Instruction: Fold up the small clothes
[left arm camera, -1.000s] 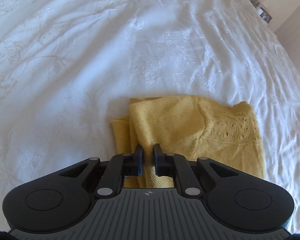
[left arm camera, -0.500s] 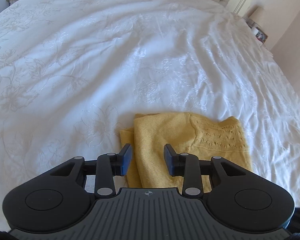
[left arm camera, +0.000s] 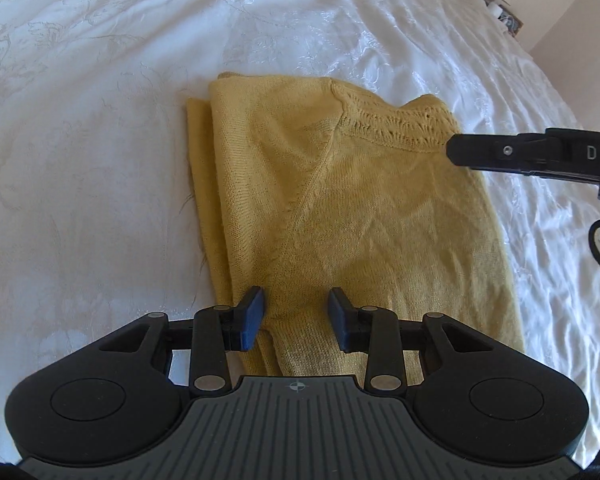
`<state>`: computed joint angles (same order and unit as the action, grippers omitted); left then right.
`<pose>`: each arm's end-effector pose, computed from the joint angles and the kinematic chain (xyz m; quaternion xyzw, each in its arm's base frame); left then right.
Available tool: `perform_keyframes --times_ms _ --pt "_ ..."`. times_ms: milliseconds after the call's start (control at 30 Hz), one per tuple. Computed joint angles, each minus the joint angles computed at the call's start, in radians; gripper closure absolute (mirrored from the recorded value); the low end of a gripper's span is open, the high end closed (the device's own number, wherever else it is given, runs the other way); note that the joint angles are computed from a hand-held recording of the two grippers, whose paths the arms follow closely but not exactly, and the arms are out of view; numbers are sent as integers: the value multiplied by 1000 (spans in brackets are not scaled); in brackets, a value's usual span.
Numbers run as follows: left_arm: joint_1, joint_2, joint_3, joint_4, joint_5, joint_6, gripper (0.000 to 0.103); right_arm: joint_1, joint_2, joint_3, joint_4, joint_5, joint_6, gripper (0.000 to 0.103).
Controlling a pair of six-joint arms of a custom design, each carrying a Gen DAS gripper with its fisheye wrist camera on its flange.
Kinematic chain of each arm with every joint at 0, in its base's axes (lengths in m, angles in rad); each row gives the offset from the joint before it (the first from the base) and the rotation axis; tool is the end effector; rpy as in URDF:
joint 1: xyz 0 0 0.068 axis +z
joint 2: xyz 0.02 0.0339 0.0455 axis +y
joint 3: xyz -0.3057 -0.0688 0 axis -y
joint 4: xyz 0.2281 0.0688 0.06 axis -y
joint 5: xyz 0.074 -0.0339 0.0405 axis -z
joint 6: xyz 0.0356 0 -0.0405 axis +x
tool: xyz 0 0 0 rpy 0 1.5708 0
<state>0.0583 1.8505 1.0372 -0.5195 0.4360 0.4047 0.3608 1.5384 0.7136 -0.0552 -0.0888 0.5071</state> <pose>0.3301 0.0042 0.1795 0.1924 0.9505 -0.1824 0.1621 0.2597 0.1013 0.2079 0.0537 0.9386 0.1801 0.2893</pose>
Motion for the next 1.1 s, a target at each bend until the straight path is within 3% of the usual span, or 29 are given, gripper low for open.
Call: perform_keyframes --times_ms 133,200,233,333,467,533,567,600,667,700,1100 --pt "7 16 19 -16 13 -4 68 -59 118 1 24 -10 -24 61" --pt "0 16 19 -13 7 -4 68 -102 151 -15 82 -35 12 79" --pt "-2 14 15 -8 3 -3 68 -113 158 -11 87 -31 24 83" --pt "-4 9 4 4 0 -8 68 -102 146 -6 86 3 6 84" --pt "5 7 8 -12 13 -15 68 -65 79 -40 92 105 1 72" --pt "21 10 29 -49 45 -12 63 -61 38 -61 86 133 13 50" --pt "33 14 40 -66 74 -10 56 -68 23 -72 87 124 13 38" --pt "45 17 50 -84 102 -10 44 -81 10 -85 93 101 12 34" --pt "64 30 77 -121 140 -12 25 -115 -5 -113 109 37 13 34" --pt "71 30 80 -127 146 -21 20 -135 -4 -126 119 -1 12 34" --pt "60 115 101 -175 135 -73 19 -270 134 -166 234 -278 9 31"
